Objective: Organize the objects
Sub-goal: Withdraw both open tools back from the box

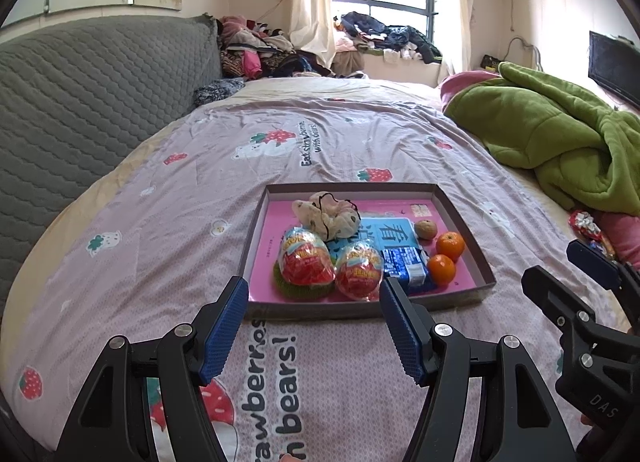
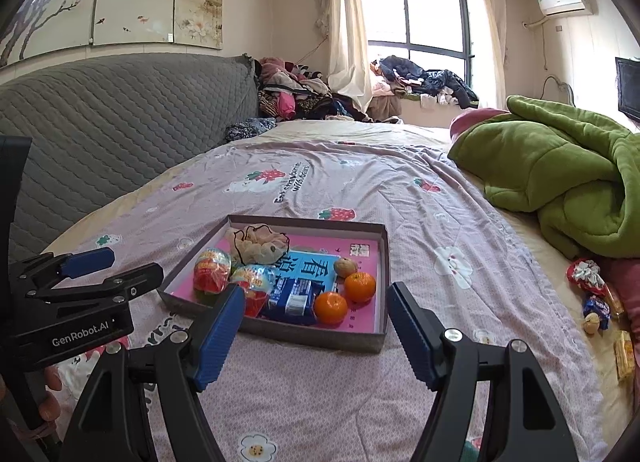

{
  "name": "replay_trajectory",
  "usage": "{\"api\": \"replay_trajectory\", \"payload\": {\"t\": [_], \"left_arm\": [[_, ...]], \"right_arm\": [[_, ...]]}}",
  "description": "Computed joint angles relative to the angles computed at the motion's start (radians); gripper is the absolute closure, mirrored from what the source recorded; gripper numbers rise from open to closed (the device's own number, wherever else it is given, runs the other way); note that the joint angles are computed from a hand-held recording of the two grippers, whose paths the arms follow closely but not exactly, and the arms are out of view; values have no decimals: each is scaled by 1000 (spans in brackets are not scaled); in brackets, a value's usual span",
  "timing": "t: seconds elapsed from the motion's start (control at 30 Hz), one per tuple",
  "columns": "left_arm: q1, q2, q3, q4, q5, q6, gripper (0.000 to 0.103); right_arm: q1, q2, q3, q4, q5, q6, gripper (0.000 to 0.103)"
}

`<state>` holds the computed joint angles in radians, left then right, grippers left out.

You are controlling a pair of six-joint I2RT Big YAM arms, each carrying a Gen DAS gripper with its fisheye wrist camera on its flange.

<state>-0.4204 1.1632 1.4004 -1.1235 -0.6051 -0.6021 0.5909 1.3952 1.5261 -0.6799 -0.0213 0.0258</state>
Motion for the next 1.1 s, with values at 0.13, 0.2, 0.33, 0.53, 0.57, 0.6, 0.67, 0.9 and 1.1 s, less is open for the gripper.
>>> {"api": "replay_trajectory", "payload": {"t": [0.13, 0.2, 0.33, 0.53, 0.57, 0.6, 0.67, 0.9, 1.1], "left_arm": [[-16, -10, -16, -15, -6, -16, 33], [-22, -14, -22, -25, -8, -29, 33], [-33, -26, -42, -34, -10, -41, 33], [-36, -46, -79, -42, -6, -62, 33], [-37, -52, -88, -38, -6, -65, 33], [-39, -56, -95, -37, -8, -68, 33], [-42, -63, -108, -36, -13, -76, 33], [-52, -92, -171, -16, -11, -101, 33], [-58, -113, -222, 16, -24, -111, 33]], "right_arm": [[4, -19, -23, -5, 12, 3, 30], [6, -27, -34, -7, 14, 5, 30], [15, -39, -58, -13, 26, 4, 30], [29, -49, -88, -16, 51, 1, 30], [29, -50, -93, -14, 53, 2, 30], [30, -51, -98, -11, 52, 3, 30], [32, -54, -110, -8, 59, 6, 30], [39, -67, -172, 36, 75, 6, 30], [44, -77, -213, 64, 84, 8, 30]]}}
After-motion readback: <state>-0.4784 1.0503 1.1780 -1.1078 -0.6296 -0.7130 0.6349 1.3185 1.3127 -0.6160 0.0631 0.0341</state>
